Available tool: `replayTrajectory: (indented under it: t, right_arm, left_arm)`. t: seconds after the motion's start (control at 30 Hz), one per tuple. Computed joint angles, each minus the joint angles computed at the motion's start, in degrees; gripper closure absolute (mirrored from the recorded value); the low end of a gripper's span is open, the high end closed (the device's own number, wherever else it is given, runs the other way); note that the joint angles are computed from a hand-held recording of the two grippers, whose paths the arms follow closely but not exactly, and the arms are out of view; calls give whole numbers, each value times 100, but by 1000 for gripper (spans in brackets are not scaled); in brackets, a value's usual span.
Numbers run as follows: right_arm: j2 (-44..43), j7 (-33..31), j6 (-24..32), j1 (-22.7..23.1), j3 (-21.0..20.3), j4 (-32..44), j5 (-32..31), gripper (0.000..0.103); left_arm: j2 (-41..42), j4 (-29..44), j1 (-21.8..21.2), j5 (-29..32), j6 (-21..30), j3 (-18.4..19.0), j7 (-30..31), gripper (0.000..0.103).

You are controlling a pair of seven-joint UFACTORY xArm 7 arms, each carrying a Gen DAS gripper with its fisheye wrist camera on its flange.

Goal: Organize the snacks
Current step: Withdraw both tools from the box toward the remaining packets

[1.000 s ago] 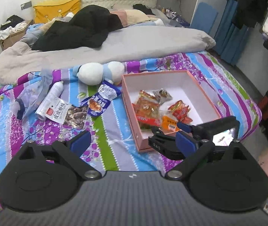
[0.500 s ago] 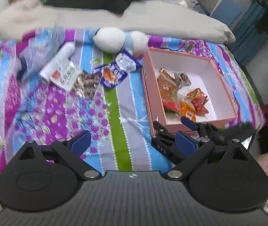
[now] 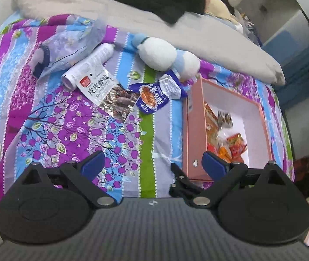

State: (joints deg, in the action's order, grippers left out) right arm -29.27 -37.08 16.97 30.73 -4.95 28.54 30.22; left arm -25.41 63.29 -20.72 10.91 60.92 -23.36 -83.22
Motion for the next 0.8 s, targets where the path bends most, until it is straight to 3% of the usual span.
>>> replayTrajectory:
  t: [0.23, 0.33, 0.6, 0.8]
  right_arm:
    - [489, -205, -151, 427, -75, 423, 536, 33]
    - [745, -494, -252, 560, -106, 606, 859, 33]
    - [2022, -1348, -759, 657, 111, 1251, 2137, 33]
    - [3098, -1652, -1193, 408, 555, 1916, 2723, 33]
  left_arm:
    - [142, 461, 335, 409, 378, 92, 222, 5]
    - [167, 399, 406, 568, 199, 207, 351, 5]
    - [33, -938, 873, 687, -1136, 714, 330, 5]
    - [646, -1671, 1124, 418, -2150, 1121, 590, 5]
